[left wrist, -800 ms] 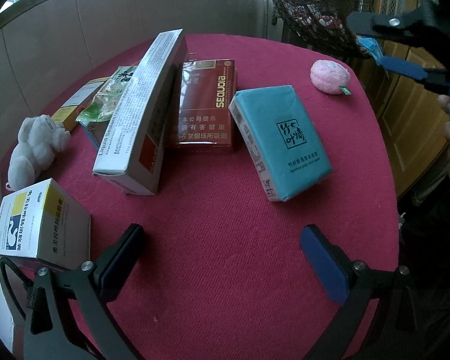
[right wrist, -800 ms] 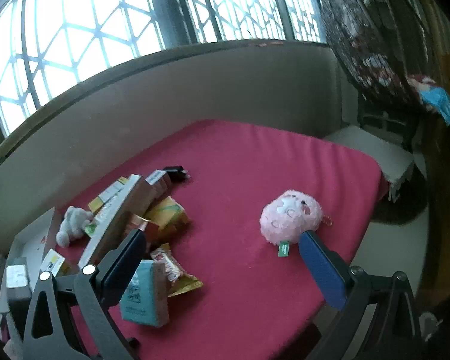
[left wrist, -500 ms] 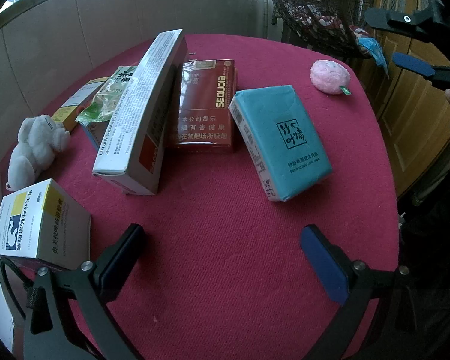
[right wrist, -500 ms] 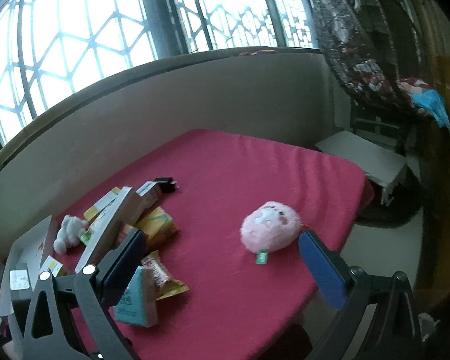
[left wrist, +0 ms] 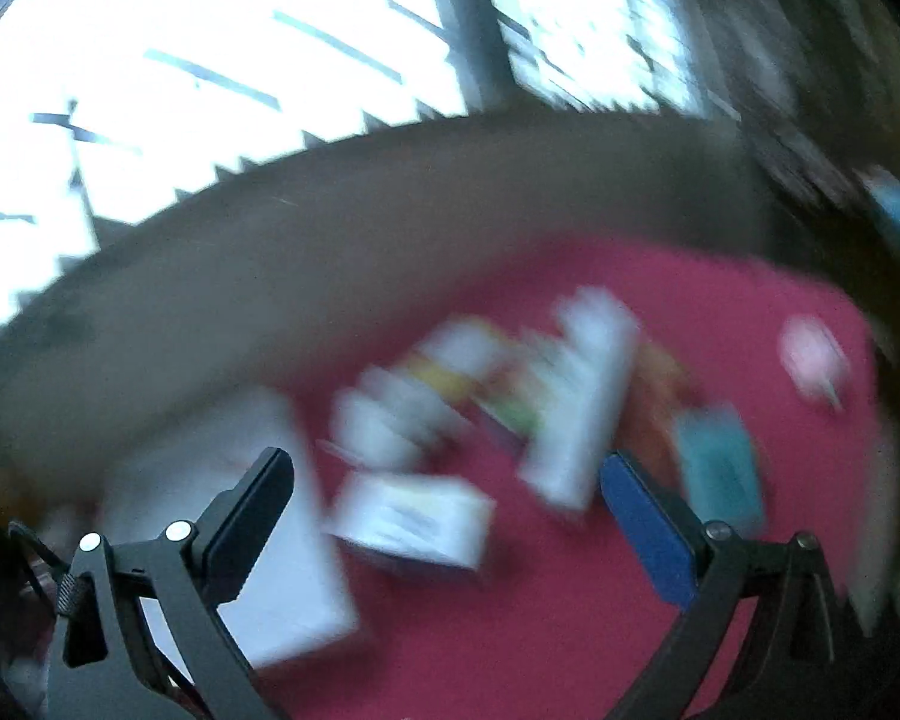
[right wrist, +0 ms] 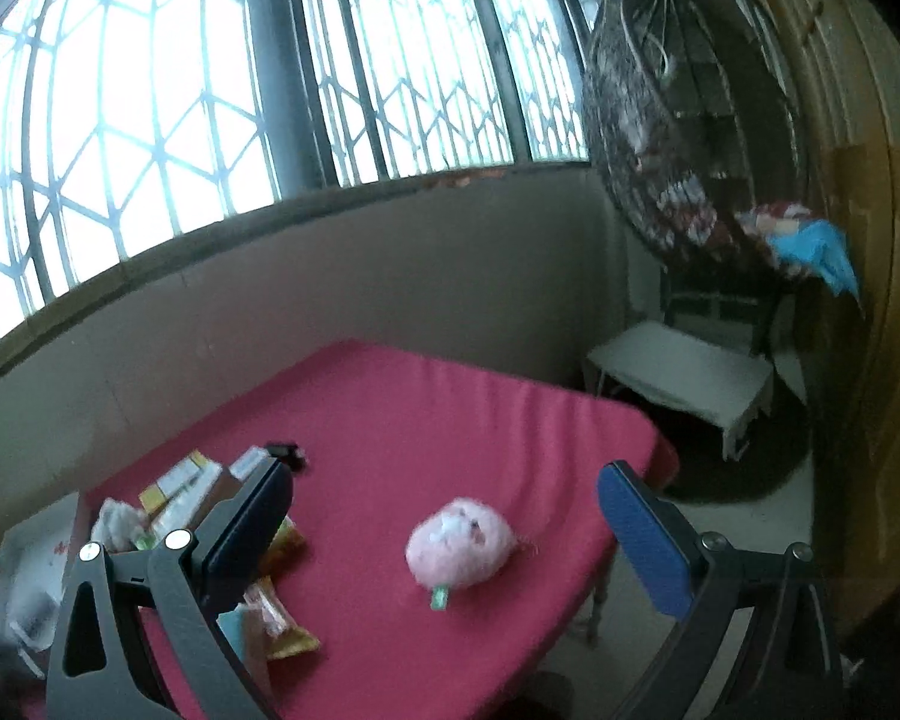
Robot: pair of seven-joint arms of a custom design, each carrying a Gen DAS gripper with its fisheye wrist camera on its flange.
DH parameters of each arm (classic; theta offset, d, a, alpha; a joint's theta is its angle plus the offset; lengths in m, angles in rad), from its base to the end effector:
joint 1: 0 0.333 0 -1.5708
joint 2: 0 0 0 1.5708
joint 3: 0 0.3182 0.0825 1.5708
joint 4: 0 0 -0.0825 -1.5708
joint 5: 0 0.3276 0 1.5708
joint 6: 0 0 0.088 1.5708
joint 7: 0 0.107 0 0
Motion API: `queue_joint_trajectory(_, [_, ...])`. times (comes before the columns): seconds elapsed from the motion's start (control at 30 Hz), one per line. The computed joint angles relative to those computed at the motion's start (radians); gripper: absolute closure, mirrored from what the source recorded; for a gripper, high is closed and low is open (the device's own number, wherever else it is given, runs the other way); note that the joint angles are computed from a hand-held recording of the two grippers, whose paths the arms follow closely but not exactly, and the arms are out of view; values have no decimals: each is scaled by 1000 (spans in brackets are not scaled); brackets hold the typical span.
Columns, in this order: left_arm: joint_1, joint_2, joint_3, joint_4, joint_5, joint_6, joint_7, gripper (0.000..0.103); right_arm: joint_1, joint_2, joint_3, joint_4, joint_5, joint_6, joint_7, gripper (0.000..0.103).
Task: Organize objects
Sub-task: 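Move both tools over the table toward the teal box and pink plush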
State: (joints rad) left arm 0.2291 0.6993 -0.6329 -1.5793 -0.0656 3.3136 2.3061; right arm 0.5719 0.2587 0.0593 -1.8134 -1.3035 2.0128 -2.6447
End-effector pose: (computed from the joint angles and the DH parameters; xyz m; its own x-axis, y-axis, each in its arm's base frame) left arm 0.6855 -0.1393 0.4539 -0.5048 -0.8329 -0.2269 -0.2366 0.3863 -0.8915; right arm 0.5120 0.2999 0.4599 -0.6422 -0.7582 -0.1124 -0.2631 0.3558 -0.8968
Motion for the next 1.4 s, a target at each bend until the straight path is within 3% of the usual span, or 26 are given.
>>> queue_joint_trajectory(0.03, [-1,-14,6,-2,-36,63,-36,0,7,0,1,7,-14,-10,-3,0])
queue_joint_trajectory(0.07, [32,-21,-19,1,-38,69,-69,0,12,3,2,16,-23,-16,-8,0])
queue_joint_trajectory(0.1, [60,-21,-44,34,-42,20,-106,0,18,9,4,25,-32,-21,-13,0])
queue_joint_trajectory(0.17, [50,-33,-21,98,-82,-165,-147,0,29,27,5,50,-48,-22,-29,0])
queue_joint_trajectory(0.2, [25,-24,15,161,-99,-297,-170,0,34,38,4,63,-51,-18,-39,0])
queue_joint_trajectory(0.23, [-24,-19,84,204,-99,-378,-212,0,37,52,3,78,-54,-6,-51,0])
queue_joint_trajectory(0.33, [-168,-10,291,256,-59,-463,-335,0,48,73,-5,104,-55,27,-73,0])
queue_joint_trajectory(0.43, [-237,-8,377,235,-53,-475,-352,0,60,89,-17,126,-59,42,-97,0])
queue_joint_trajectory(0.6, [-237,-25,373,211,-133,-496,-268,0,52,89,-33,123,-29,90,-101,0])
queue_joint_trajectory(0.77, [-252,-44,385,171,-199,-465,-218,0,41,85,-41,115,-6,97,-97,0])
queue_joint_trajectory(1.17, [-291,-49,420,163,-207,-470,-189,0,24,118,-53,149,41,124,-136,0])
queue_joint_trajectory(1.27, [-255,-19,356,207,-223,-562,-96,0,-10,123,-62,140,90,183,-187,0])
queue_joint_trajectory(1.33, [-230,27,303,283,-244,-703,9,0,-48,108,-72,95,115,270,-184,0])
queue_joint_trajectory(1.4, [-238,68,294,360,-256,-847,68,0,-80,98,-80,56,141,331,-186,0])
